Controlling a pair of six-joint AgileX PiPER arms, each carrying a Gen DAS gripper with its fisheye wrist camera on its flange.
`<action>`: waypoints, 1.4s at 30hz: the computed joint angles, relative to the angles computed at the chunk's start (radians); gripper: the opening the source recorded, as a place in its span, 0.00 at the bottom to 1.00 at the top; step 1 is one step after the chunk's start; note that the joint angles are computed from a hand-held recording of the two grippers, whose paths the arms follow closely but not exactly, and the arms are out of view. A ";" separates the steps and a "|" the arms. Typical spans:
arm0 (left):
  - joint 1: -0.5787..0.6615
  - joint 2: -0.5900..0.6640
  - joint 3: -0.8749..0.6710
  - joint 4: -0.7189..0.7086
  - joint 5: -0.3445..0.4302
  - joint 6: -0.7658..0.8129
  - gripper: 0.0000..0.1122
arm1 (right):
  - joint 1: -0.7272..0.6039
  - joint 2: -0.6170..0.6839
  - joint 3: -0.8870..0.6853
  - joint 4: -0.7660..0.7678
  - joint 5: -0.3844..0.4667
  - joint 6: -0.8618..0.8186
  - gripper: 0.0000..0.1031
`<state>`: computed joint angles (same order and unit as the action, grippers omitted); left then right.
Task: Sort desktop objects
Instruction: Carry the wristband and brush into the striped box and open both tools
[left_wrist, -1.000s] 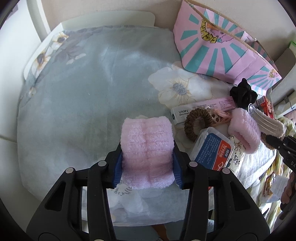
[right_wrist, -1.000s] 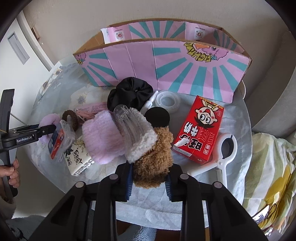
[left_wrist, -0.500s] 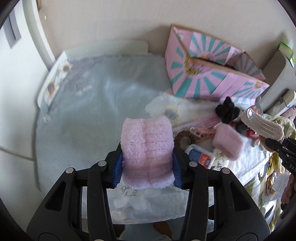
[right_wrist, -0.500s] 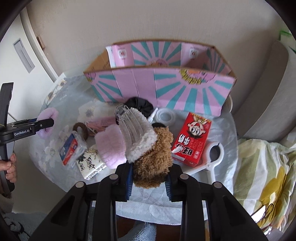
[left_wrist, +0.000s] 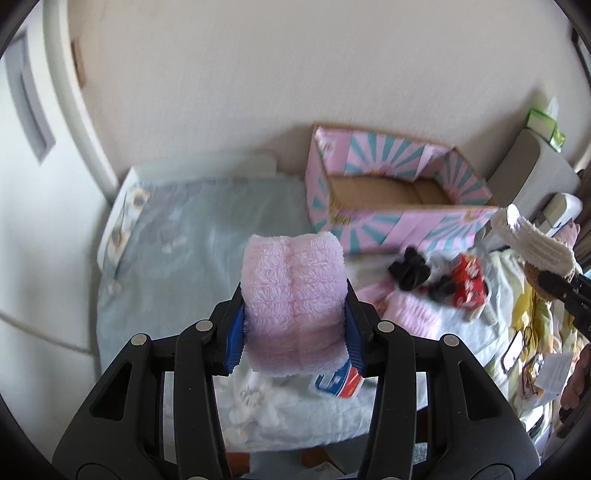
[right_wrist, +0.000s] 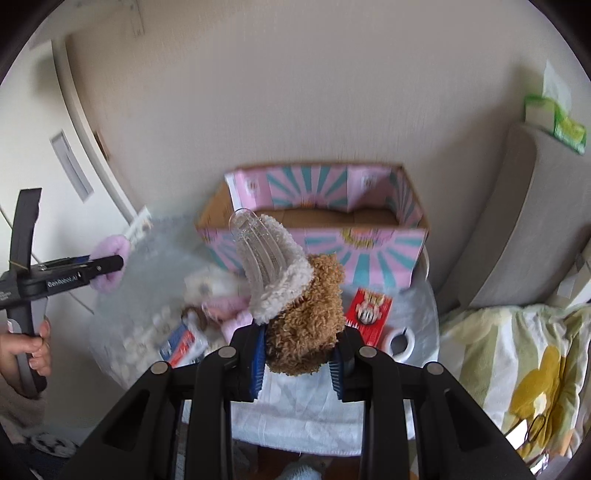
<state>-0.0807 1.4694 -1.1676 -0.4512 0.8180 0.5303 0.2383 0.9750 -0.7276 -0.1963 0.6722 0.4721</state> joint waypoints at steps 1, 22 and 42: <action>-0.011 0.003 -0.021 -0.002 -0.002 -0.003 0.37 | -0.008 0.000 -0.017 -0.007 0.001 -0.007 0.26; -0.362 0.540 -0.853 0.271 0.182 -0.324 0.37 | -0.399 0.532 -0.520 0.459 0.084 -0.802 0.26; -0.425 0.870 -1.090 0.405 0.233 -0.474 0.37 | -0.382 0.994 -0.791 0.488 0.128 -0.939 0.26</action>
